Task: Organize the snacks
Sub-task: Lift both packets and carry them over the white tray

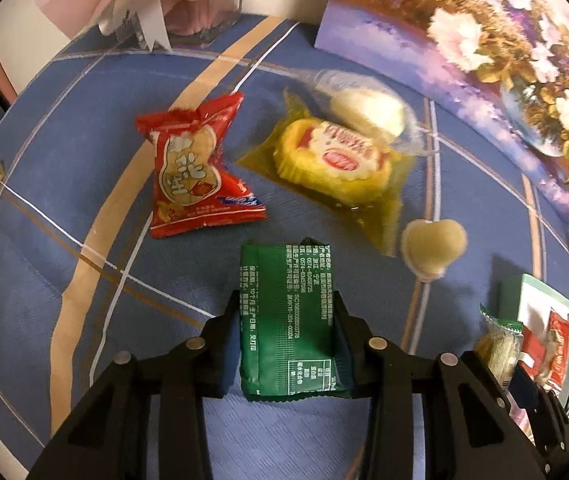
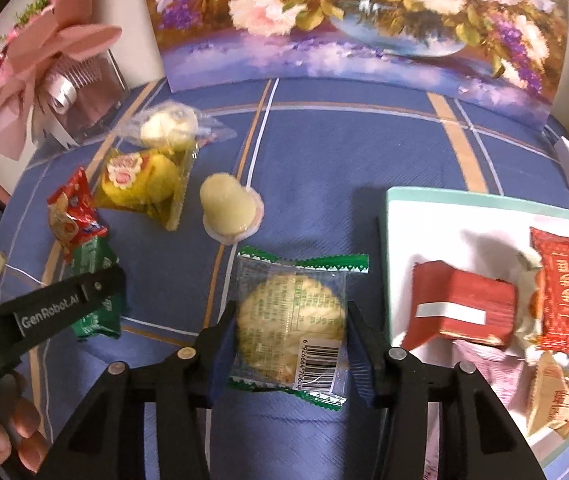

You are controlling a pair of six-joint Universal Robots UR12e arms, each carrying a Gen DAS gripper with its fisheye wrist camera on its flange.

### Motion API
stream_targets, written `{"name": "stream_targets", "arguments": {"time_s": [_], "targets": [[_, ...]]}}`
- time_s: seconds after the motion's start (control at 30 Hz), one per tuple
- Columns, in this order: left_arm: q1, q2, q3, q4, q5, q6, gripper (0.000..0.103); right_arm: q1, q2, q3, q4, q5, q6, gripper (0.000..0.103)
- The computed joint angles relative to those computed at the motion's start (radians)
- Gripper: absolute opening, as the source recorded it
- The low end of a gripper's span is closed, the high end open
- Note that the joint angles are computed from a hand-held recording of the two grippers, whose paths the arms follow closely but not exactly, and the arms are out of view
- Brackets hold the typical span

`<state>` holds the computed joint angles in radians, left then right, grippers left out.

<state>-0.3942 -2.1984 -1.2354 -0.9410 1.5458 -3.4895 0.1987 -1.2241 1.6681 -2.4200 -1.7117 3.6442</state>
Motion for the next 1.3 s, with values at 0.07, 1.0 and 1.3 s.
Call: {"name": "stream_targets", "arguments": {"time_s": [0.07,1.0,1.3], "targets": [[-0.002,0.012,-0.007,0.016,-0.006,0.001,0.041,-0.001,-0.014,0.009,-0.009,-0.002,0.007,0.052],[-0.104,0.062,-0.023,0.091,-0.079,0.140,0.041,-0.061,-0.201,0.174,-0.054,-0.067,0.178,0.053],[-0.163,0.012,0.044,0.004,-0.087,0.245,0.041,-0.151,-0.295,0.267,0.018,-0.124,0.312,0.052]]}}
